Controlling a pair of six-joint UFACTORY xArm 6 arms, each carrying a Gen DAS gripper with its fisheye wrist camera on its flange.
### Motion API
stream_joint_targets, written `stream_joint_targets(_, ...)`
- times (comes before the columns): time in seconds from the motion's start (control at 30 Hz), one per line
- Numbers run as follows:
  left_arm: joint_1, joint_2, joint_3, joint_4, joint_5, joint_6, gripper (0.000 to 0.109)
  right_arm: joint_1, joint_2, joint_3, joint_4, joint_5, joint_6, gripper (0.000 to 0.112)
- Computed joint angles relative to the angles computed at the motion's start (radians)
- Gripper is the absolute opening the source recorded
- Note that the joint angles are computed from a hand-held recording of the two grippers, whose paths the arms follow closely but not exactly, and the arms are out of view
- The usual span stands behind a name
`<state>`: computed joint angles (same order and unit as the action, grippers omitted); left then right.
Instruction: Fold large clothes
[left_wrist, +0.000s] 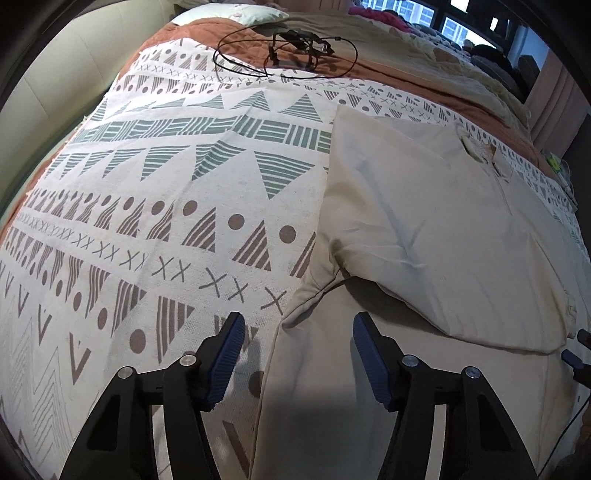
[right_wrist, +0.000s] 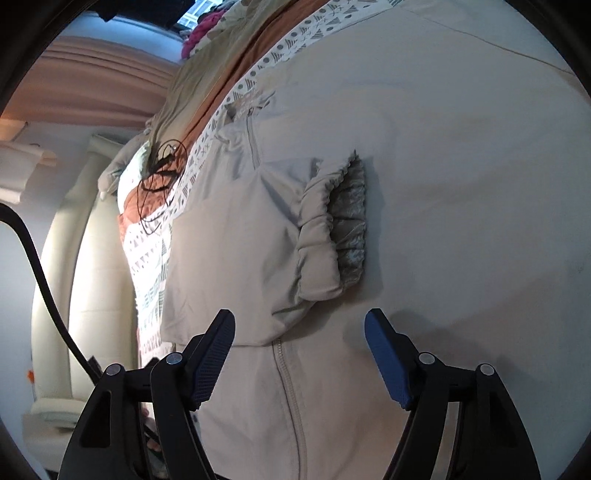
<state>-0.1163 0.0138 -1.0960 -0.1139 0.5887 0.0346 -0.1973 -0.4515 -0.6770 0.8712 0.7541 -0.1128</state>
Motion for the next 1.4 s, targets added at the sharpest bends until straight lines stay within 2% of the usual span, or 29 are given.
stream_joint_targets(0.1, -0.005, 0.037, -0.029, 0.015, 0.006, -0.006, 0.056, 0.026, 0.046, -0.002, 0.019, -0.035, 0.002, 0.068)
stream_joint_targets(0.13, -0.007, 0.048, -0.038, 0.011, 0.006, -0.003, 0.056, 0.032, 0.062, -0.006, 0.033, -0.048, -0.006, 0.055)
stream_joint_targets(0.17, -0.008, 0.058, -0.048, 0.0, 0.007, 0.005, 0.056, 0.03, 0.083, -0.016, 0.037, -0.048, -0.01, 0.037)
stream_joint_targets(0.23, -0.011, 0.072, -0.059, -0.026, 0.006, 0.034, 0.056, 0.017, 0.109, -0.024, 0.086, -0.041, -0.036, 0.022)
stream_joint_targets(0.3, -0.015, 0.09, -0.076, -0.011, 0.013, 0.031, 0.055, 0.021, 0.125, -0.033, 0.094, -0.072, -0.053, 0.019)
stream_joint_targets(0.43, -0.011, 0.127, -0.108, 0.004, 0.035, 0.009, 0.03, 0.016, 0.149, -0.054, 0.154, -0.126, -0.111, 0.015)
stream_joint_targets(0.53, 0.002, 0.138, -0.112, -0.045, 0.019, 0.024, 0.025, 0.012, 0.166, -0.072, 0.186, -0.168, -0.143, 0.014)
stream_joint_targets(0.67, 0.012, 0.147, -0.123, -0.081, 0.025, 0.051, 0.022, 0.004, 0.208, -0.109, 0.231, -0.188, -0.191, 0.012)
stream_joint_targets(0.87, 0.021, 0.148, -0.122, -0.08, 0.017, 0.016, 0.022, 0.017, 0.272, -0.166, 0.244, -0.211, -0.227, 0.011)
stream_joint_targets(1.03, 0.02, 0.13, -0.135, -0.066, 0.062, -0.016, 0.023, 0.029, 0.285, -0.167, 0.187, -0.227, -0.158, 0.011)
stream_joint_targets(1.1, 0.019, 0.107, -0.126, -0.017, 0.06, -0.058, 0.023, 0.027, 0.275, -0.16, 0.184, -0.227, -0.153, 0.011)
stream_joint_targets(1.17, 0.02, 0.086, -0.121, 0.007, 0.066, -0.077, 0.024, 0.024, 0.261, -0.152, 0.171, -0.23, -0.139, 0.011)
stream_joint_targets(1.2, 0.024, 0.076, -0.118, -0.02, 0.071, -0.06, 0.029, 0.022, 0.255, -0.147, 0.163, -0.231, -0.132, 0.011)
stream_joint_targets(1.27, 0.029, 0.047, -0.106, -0.073, 0.078, -0.029, 0.045, 0.013, 0.253, -0.146, 0.154, -0.214, -0.114, 0.014)
stream_joint_targets(1.3, 0.028, 0.028, -0.094, -0.076, 0.075, -0.029, 0.059, 0.007, 0.253, -0.146, 0.144, -0.199, -0.092, 0.014)
stream_joint_targets(1.33, 0.024, 0.008, -0.08, -0.074, 0.065, -0.033, 0.069, 0.001, 0.251, -0.144, 0.141, -0.188, -0.079, 0.019)
stream_joint_targets(1.4, 0.019, -0.036, -0.054, -0.079, 0.051, -0.028, 0.074, 0.0, 0.236, -0.138, 0.126, -0.187, -0.044, 0.029)
